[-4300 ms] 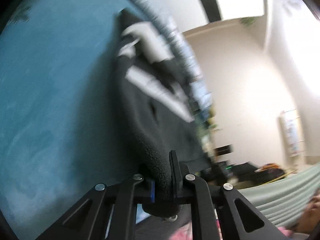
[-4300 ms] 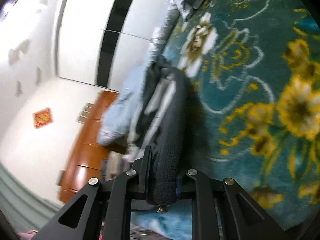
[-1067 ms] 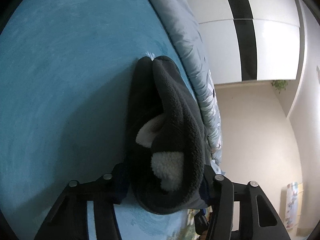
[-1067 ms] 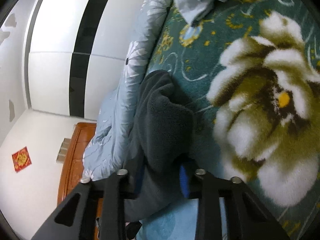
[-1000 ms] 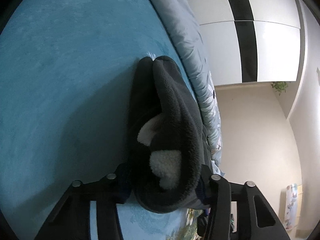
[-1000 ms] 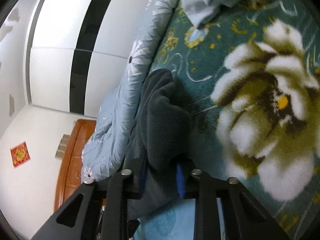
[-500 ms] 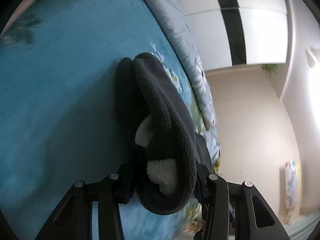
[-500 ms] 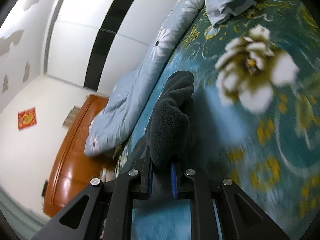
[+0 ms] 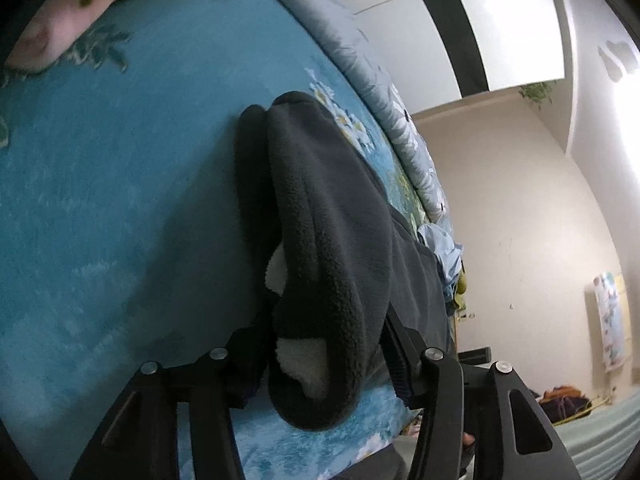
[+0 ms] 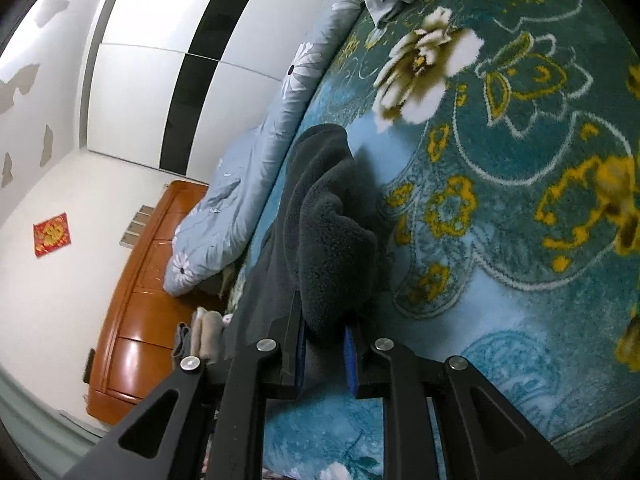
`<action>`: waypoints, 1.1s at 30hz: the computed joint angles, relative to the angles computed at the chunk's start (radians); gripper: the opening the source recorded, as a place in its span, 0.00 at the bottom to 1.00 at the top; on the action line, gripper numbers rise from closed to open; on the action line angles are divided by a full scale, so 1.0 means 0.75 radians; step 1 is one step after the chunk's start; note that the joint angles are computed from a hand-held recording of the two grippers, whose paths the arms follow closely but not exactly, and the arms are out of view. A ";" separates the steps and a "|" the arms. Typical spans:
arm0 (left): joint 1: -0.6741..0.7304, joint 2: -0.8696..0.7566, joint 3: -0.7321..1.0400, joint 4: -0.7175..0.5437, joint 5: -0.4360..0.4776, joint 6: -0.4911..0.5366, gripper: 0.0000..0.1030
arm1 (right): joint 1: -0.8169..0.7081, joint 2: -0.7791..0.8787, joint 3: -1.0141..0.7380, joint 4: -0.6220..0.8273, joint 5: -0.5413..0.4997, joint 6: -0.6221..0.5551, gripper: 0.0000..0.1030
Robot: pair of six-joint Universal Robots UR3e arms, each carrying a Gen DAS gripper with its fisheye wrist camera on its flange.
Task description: Fold clothes
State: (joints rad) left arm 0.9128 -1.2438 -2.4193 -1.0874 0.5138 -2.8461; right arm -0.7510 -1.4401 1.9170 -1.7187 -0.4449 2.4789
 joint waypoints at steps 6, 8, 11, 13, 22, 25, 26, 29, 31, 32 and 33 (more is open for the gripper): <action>0.108 0.164 0.015 -0.225 -0.015 0.182 0.74 | 0.006 -0.023 0.029 -0.064 -0.009 -0.011 0.62; 0.104 0.162 0.027 -0.208 0.002 0.186 0.75 | -0.003 -0.019 0.027 -0.016 0.015 -0.081 0.71; 0.228 0.295 -0.006 -0.546 0.052 0.423 0.77 | 0.009 -0.012 0.037 -0.045 0.022 -0.090 0.76; 0.234 0.214 -0.066 -0.478 0.057 0.454 0.77 | 0.026 0.009 0.038 -0.104 0.009 -0.042 0.77; 0.083 0.077 -0.095 -0.151 0.052 0.252 0.82 | 0.143 0.129 0.007 -0.415 0.015 0.210 0.90; 0.032 0.046 -0.105 -0.007 0.074 0.163 0.83 | 0.203 0.188 -0.023 -0.569 -0.017 0.313 0.93; 0.023 0.037 -0.108 0.025 0.079 0.145 0.84 | 0.220 0.204 -0.036 -0.607 -0.027 0.347 0.93; 0.018 -0.012 -0.103 0.076 0.075 0.125 0.84 | 0.262 0.248 -0.076 -0.693 -0.049 0.425 0.94; 0.007 -0.056 -0.090 0.132 0.078 0.098 0.84 | 0.283 0.285 -0.099 -0.750 -0.054 0.465 0.94; 0.002 -0.078 -0.083 0.159 0.079 0.084 0.84 | 0.292 0.302 -0.106 -0.784 -0.054 0.489 0.94; 0.000 -0.090 -0.079 0.177 0.080 0.075 0.84 | 0.301 0.320 -0.113 -0.817 -0.054 0.513 0.94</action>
